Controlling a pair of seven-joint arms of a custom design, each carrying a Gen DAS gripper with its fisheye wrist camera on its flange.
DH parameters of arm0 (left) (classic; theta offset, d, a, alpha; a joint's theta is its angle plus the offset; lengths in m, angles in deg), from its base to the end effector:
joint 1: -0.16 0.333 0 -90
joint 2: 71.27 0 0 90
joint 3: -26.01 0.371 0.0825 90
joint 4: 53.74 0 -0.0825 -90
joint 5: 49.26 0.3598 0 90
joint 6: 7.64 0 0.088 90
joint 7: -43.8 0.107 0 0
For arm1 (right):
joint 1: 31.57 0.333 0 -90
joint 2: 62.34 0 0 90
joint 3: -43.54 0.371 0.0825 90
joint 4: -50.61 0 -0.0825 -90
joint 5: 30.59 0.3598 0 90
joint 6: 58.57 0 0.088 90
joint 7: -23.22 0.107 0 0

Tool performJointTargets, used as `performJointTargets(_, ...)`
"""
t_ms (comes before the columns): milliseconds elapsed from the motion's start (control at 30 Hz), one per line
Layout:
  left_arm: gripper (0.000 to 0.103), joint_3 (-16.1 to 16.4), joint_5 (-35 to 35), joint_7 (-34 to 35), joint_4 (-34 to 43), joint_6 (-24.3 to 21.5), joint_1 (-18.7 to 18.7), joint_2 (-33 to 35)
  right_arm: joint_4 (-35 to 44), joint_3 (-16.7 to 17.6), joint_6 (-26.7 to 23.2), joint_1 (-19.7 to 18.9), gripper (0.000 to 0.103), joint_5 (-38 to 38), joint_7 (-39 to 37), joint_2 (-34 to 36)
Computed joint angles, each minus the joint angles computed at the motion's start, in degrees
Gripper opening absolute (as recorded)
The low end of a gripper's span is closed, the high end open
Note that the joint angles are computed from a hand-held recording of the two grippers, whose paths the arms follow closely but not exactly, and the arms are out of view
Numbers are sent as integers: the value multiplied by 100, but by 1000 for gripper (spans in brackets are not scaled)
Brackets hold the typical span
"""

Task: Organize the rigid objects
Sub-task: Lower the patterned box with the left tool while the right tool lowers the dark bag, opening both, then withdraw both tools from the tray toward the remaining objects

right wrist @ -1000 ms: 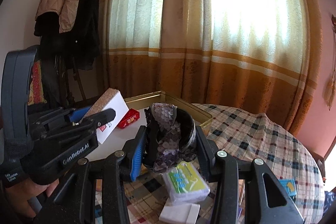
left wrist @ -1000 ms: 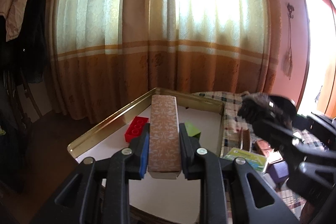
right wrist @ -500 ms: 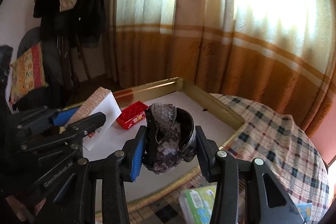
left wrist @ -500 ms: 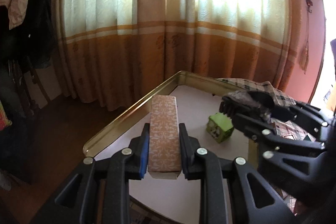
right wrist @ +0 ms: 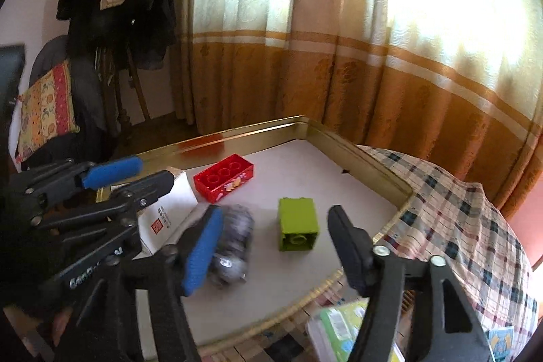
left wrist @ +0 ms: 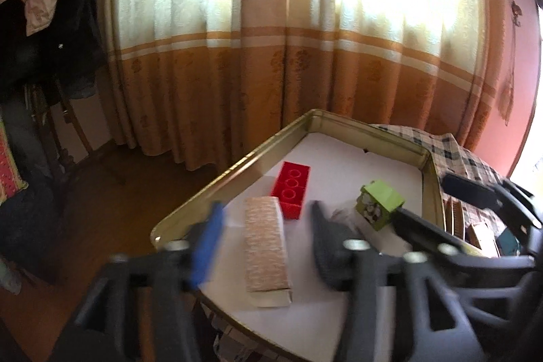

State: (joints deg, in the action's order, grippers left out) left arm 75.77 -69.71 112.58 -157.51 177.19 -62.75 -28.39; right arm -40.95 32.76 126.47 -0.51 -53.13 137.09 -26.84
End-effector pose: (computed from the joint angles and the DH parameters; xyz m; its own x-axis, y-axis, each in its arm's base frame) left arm 0.6538 -0.2757 0.4152 0.0774 -0.9965 0.0330 -0.5326 -0.0693 -0.8435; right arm 0.6764 0.3309 0.4496 0.3921 -0.9173 0.0701 -0.4643 -0.2631 -0.8457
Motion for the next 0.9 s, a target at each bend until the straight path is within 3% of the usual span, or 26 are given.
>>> performJointTargets(33,76,69,-32,-40,-23,25,-52,20,-279,-241,148,150,70,-15,80,-146)
performJointTargets(133,81,129,-120,-25,-98,135,-161,-7,-1009,-1018,499,700,72,98,222,-501)
performJointTargets(200,85,148,-197,65,-128,190,-238,-26,-1570,-1535,740,1079,78,318,178,-764)
performJointTargets(300,93,164,-366,225,-181,305,-390,-46,-2438,-2627,1042,1973,81,946,61,-1079)
performJointTargets(400,94,34,-492,510,-228,441,-475,-147,-2923,-3061,1076,2347,82,1459,-67,-1290)
performJointTargets(600,100,-81,-741,1084,-254,571,-743,-199,-3265,-3020,879,2346,82,2002,-382,-1442)
performJointTargets(700,101,-159,-831,1390,-200,515,-792,-183,-3269,-2394,802,1785,82,2058,-479,-1561)
performJointTargets(767,101,-153,-927,1525,-177,484,-843,-150,-3196,-2505,728,1938,82,2236,-644,-1485)
performJointTargets(900,101,-178,-1036,1610,-164,425,-841,-154,-3053,-2256,472,1753,82,2234,-718,-1453)
